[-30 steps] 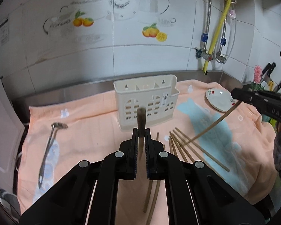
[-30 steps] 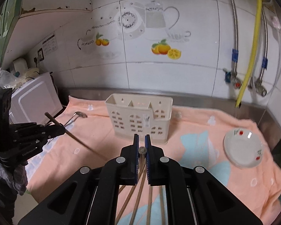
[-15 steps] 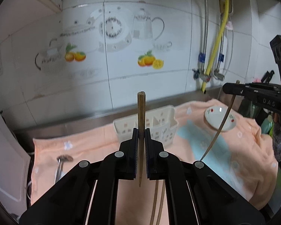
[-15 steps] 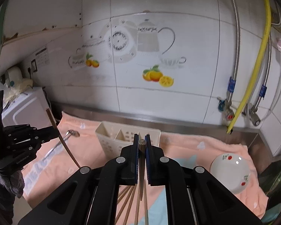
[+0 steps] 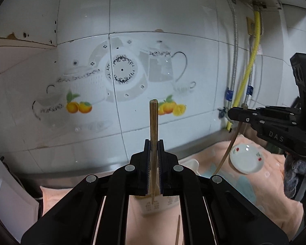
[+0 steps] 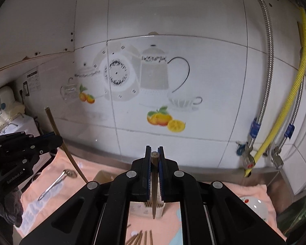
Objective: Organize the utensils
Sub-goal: 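Lower the left tool's chopstick into the white holder while the right tool does likewise, then open the left tool to release its chopstick while the right tool opens too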
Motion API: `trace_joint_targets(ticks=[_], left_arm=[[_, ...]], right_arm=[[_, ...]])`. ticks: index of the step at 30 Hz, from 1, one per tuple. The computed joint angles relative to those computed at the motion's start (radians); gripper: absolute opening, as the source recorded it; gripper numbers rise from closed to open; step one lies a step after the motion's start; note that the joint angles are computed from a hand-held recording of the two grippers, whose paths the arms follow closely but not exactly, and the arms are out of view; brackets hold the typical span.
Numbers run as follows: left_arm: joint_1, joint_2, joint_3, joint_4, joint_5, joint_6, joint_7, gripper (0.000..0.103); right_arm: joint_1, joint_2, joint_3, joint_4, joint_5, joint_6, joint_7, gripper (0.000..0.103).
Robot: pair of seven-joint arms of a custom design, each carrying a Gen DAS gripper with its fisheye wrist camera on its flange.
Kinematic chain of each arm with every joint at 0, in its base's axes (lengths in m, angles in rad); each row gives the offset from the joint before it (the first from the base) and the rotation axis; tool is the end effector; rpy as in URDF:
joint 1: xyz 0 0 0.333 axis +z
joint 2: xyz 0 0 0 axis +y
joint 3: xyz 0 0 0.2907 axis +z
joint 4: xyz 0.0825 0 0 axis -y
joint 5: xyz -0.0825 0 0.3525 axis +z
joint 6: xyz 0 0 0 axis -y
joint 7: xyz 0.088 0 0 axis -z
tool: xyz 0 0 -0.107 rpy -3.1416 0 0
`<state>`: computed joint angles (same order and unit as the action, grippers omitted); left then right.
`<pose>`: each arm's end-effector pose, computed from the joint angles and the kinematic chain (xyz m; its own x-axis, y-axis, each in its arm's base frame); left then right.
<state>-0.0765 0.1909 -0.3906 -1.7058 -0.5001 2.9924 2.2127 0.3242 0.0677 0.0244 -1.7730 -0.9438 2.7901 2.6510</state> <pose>0.5839 -0.2304 0.5948 -0.5539 -0.8320 -0.0301 -0.3357 0.2563 -0.9064 0.5485 0.2383 0.5941 0.0222 -0.9995 -0.0212 -0.4459 0.0090 -0.8950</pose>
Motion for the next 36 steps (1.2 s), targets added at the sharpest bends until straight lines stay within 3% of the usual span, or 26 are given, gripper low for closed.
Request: trace_joint_targets(ticks=[4, 11, 23, 26, 34, 36], left_arm=[[-0.011, 0.076, 0.017, 0.101, 0.066, -0.029, -0.078, 0.006], [0.040, 0.151, -0.035, 0.206, 0.080, -0.081, -0.112, 0.006], [0.088, 0.218, -0.084, 0.205, 0.055, -0.077, -0.103, 0.006], [0.060, 0.231, -0.046, 0.209, 0.100, -0.101, -0.155, 0.006], [0.062, 0.249, -0.040, 0.208, 0.144, -0.128, -0.198, 0.006], [0.063, 0.243, -0.040, 0.196, 0.152, -0.118, -0.201, 0.008]], right_arm=[[0.005, 0.050, -0.015, 0.064, -0.002, 0.005, 0.001, 0.006], [0.038, 0.139, -0.069, 0.156, 0.021, 0.029, -0.005, 0.006], [0.094, 0.202, -0.140, 0.131, 0.135, 0.068, -0.063, 0.006], [0.102, 0.199, -0.151, 0.110, 0.145, 0.071, -0.063, 0.007], [0.107, 0.176, -0.160, 0.075, 0.134, 0.072, -0.046, 0.009], [0.106, 0.165, -0.160, 0.063, 0.118, 0.075, -0.030, 0.015]])
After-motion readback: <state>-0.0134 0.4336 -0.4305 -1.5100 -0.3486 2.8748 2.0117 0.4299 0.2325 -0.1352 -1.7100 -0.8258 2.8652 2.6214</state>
